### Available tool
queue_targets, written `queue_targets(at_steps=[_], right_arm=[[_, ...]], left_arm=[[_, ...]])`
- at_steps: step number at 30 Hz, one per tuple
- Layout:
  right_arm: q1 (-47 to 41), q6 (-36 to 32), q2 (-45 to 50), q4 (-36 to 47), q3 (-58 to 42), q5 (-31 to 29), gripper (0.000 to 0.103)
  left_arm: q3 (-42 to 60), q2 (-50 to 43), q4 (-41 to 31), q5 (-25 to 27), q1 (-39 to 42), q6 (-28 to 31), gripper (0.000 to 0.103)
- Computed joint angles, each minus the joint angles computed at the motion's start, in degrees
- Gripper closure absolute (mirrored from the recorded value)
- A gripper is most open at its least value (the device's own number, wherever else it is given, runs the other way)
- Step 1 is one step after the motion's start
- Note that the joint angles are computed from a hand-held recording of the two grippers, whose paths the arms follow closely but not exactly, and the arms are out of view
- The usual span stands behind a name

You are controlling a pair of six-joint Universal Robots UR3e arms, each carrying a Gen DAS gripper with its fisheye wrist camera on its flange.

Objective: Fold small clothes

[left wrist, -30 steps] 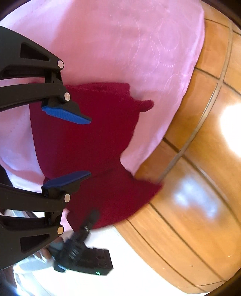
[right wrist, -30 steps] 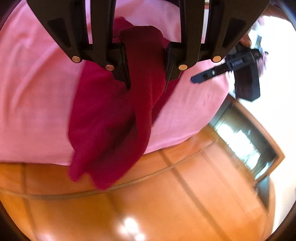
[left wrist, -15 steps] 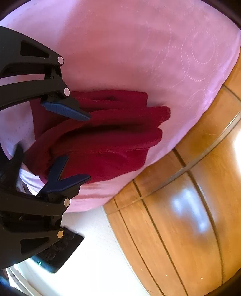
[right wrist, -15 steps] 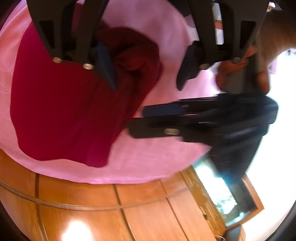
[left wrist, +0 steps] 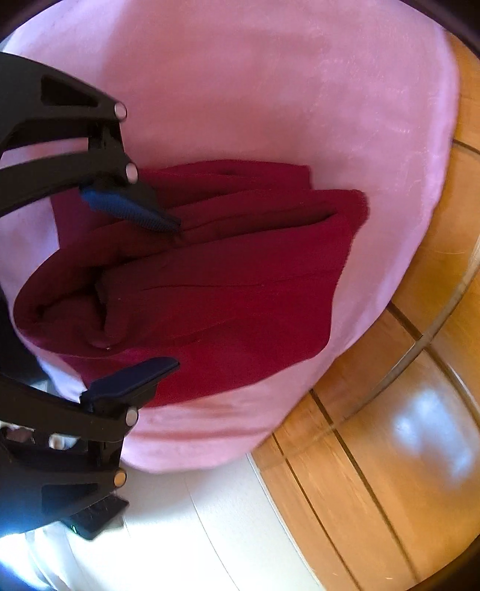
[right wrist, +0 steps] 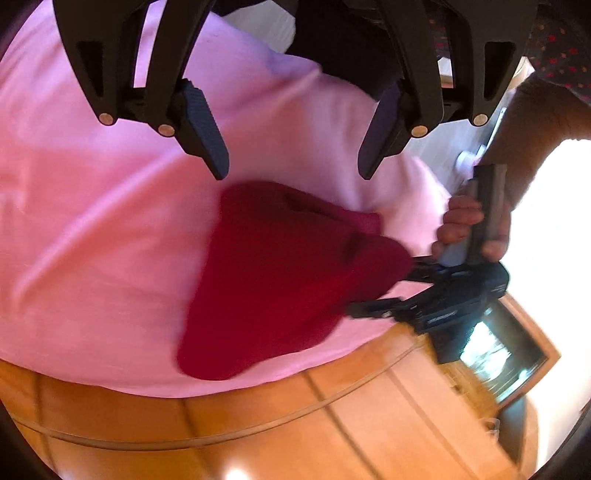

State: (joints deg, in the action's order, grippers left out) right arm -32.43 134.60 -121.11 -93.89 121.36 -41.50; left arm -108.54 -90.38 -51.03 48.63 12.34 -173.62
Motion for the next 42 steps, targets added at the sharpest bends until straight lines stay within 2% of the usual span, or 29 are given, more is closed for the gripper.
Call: queue_targets(at_steps=[1,4,7,8,10,12,13,15,16,17,19,22,24,25,26,28,30,32,36,39,42], right_arm=[[-0.79,-0.60,-0.25,1.22,-0.68,0.36,0.031],[3.87,6.41,2.63,-10.81,0.22,1.08,0.035],[12.36,14.75,11.09,-24.76,-1.61,-0.05,0.043],[15.17,16.35,13.61,-27.84,-1.95,-1.20,0.043],[21.24,20.81,19.05,-34.89,-2.63,-5.34,0.043],[27.24,24.80,24.77,-42.39,-2.84,-10.22,0.043],[28.88,26.20,26.13,-44.88,-2.64,-11.03,0.043],[31.48,28.43,26.84,-49.85,-1.58,-14.08,0.043],[32.17,28.23,26.99,-49.63,-2.32,-15.02,0.043],[32.29,28.04,26.91,-49.03,-3.04,-15.26,0.043],[31.67,27.55,26.35,-48.08,-3.41,-14.36,0.042],[28.96,25.41,24.04,-44.73,-2.96,-11.48,0.038],[25.65,23.26,21.48,-39.50,-3.67,-8.27,0.037],[21.98,18.17,17.34,-33.90,-1.97,-6.93,0.037],[19.55,17.89,15.61,-33.06,-1.32,-4.66,0.037],[17.39,18.30,15.33,-31.83,-3.38,-3.99,0.037],[16.60,20.83,17.56,-33.81,-5.95,-3.81,0.037],[18.37,25.74,22.27,-39.97,-9.48,-6.53,0.040],[24.18,35.08,33.88,-50.55,-17.70,-14.49,0.043],[28.04,36.69,41.47,-52.46,-22.70,-19.09,0.045],[31.72,35.92,45.33,-55.73,-23.13,-25.13,0.043]], left_arm=[[1.14,-0.24,0.32,2.34,-1.19,0.34,0.068],[0.99,1.22,2.07,5.17,-1.64,1.40,0.087],[-1.69,4.83,2.20,5.36,0.95,4.02,0.088],[-3.27,5.75,2.91,6.35,1.81,4.73,0.089],[-6.90,5.77,6.10,10.50,2.21,5.26,0.089],[-10.58,4.32,10.24,11.75,2.71,4.83,0.089],[-14.66,4.95,14.88,11.05,3.64,4.14,0.088],[-17.85,6.81,18.56,10.56,4.39,2.46,0.084],[-17.90,7.13,18.99,10.81,4.22,1.42,0.079],[-17.81,7.67,19.84,12.32,3.40,-0.34,0.070],[-16.70,8.17,20.83,15.39,1.40,-1.90,0.060],[-13.95,7.65,22.56,19.28,-1.95,-3.80,0.059],[-11.59,6.12,23.04,22.26,-4.27,-4.92,0.043],[-10.76,5.92,23.19,23.59,-5.15,-5.27,0.036],[-10.35,5.24,24.22,24.92,-5.80,-5.41,0.036],[-7.22,2.40,23.59,27.30,-7.69,-6.98,0.036],[-4.17,0.09,21.74,26.38,-7.63,-8.56,0.036],[-2.38,-1.76,21.97,27.03,-8.59,-9.66,0.036],[-1.92,-4.70,25.80,33.25,-11.99,-9.61,0.036],[-3.26,-6.13,28.35,34.77,-12.60,-8.80,0.036],[-6.04,-7.09,32.61,35.23,-12.17,-8.01,0.036]])
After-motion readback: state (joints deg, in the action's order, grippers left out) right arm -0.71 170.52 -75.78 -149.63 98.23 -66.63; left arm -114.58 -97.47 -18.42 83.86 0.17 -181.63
